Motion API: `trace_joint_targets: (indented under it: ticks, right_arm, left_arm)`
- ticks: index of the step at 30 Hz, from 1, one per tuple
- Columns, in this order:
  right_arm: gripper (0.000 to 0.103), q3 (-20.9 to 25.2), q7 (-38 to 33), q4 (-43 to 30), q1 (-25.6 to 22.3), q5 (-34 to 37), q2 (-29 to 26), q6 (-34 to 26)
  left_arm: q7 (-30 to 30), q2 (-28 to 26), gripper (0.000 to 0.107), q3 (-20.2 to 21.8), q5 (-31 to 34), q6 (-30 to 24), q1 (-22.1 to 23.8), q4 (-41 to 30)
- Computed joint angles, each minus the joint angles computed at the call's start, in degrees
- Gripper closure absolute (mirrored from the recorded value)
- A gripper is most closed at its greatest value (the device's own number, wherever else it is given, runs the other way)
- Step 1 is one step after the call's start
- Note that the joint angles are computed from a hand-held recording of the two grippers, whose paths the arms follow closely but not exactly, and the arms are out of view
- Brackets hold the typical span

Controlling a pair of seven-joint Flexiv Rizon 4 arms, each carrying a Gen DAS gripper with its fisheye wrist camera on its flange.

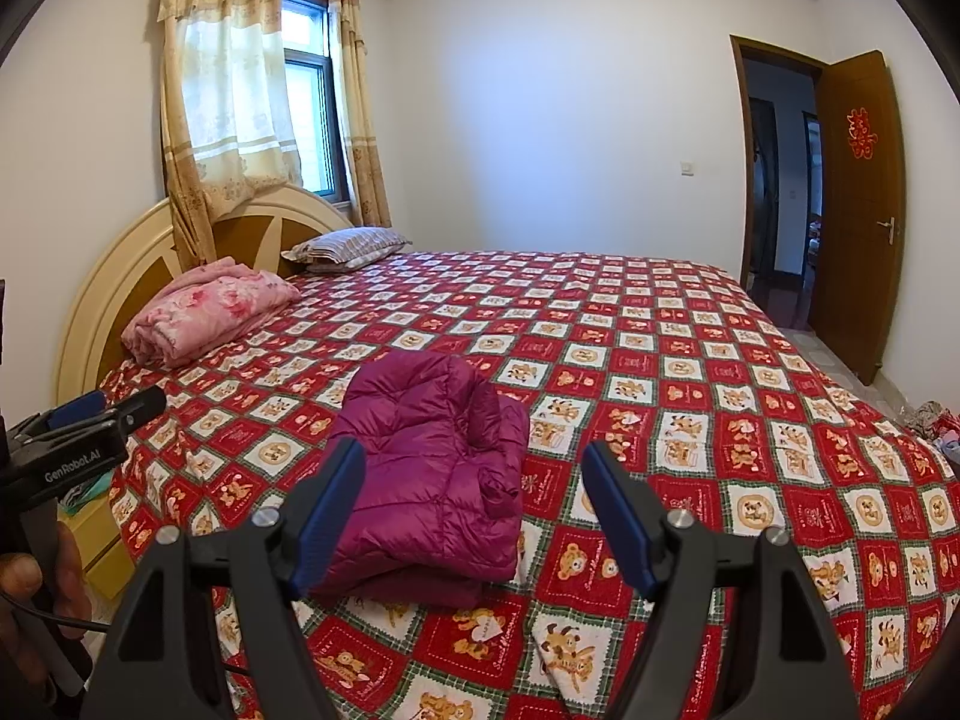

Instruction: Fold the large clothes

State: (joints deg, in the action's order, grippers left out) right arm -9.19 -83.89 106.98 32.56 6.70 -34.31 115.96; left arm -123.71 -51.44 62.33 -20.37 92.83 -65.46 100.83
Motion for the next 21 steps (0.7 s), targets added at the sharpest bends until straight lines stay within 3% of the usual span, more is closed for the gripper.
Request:
trace_joint_targets:
  ticks: [13,21]
  right_arm:
    - [0.024,-0.24,-0.20,-0.01,0.33,0.34,-0.04,-0.07]
    - [0.022,0.19,-0.14,-0.12,0.10,-0.14,-0.08,-0.26]
  left_arm:
    - [-1.99,-2.12,0.016,3.15,1.64,-1.84,-1.39,-0.74]
    - [-1.89,-2.03,0.016,2.86,2.32,-1.06,-1.03,-1.03]
